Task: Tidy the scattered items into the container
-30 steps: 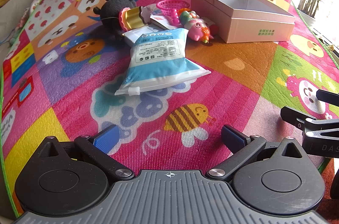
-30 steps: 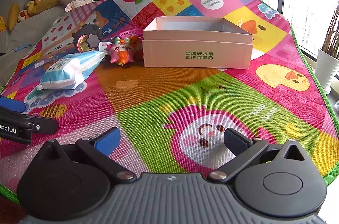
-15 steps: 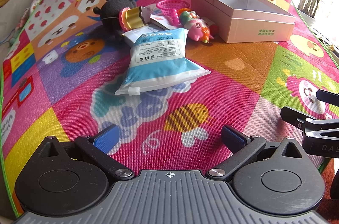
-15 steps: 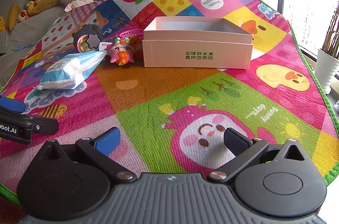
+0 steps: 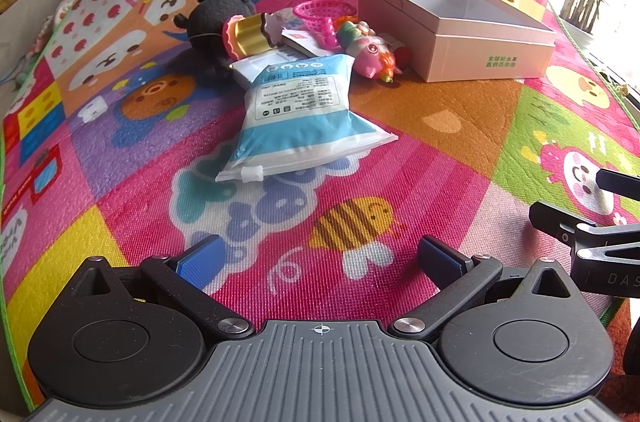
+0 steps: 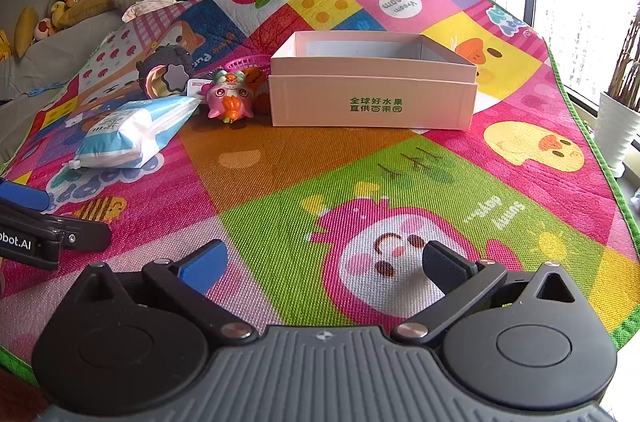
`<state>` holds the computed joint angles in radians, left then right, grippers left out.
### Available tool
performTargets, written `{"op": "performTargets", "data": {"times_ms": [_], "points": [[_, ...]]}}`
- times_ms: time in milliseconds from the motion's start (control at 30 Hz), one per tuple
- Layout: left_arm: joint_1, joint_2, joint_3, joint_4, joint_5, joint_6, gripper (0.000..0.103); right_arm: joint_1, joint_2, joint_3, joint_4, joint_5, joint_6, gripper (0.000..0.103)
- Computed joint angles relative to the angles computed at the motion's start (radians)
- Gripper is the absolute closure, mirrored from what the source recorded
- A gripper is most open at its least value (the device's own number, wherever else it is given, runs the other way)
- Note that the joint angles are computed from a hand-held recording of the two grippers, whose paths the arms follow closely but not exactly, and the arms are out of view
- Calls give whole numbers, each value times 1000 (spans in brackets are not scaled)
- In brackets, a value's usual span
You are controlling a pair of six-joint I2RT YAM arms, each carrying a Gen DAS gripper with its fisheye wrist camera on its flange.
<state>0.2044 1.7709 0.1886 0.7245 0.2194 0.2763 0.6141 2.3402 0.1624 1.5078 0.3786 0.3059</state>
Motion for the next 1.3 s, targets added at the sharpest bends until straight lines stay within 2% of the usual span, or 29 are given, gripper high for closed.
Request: {"op": "performTargets", "data": {"times_ms": [267,467,633,767,833,900,1100,1200,1300], "points": [[1,14,4,19,14,13,0,-5,-29,4,-46,-12,-15,0],[33,0,41,-21,78,37,0,-22,-49,5,-71,-33,-25,0],[11,-27,83,-27,57,29,0,-44,-102,8,-141,-71,-44,0],[-32,11,132,-11,11,35,0,-65,-146,15,-208,-102,-49,0],[-38,36,154,-5,12,39,0,-65,-140,11,-196,-104,-42,0],[-40,66,171,17,9,51,0,-55,-103,4,-140,-90,-36,0],[-11,128,202,91,-19,188,0,-43,-97,8,-133,-70,-40,0],[30,176,213,200,-49,239,0,-71,-171,30,-223,-123,-104,0],[63,226,257,278,-91,246,0,-55,-245,66,-253,-72,-183,0]]}}
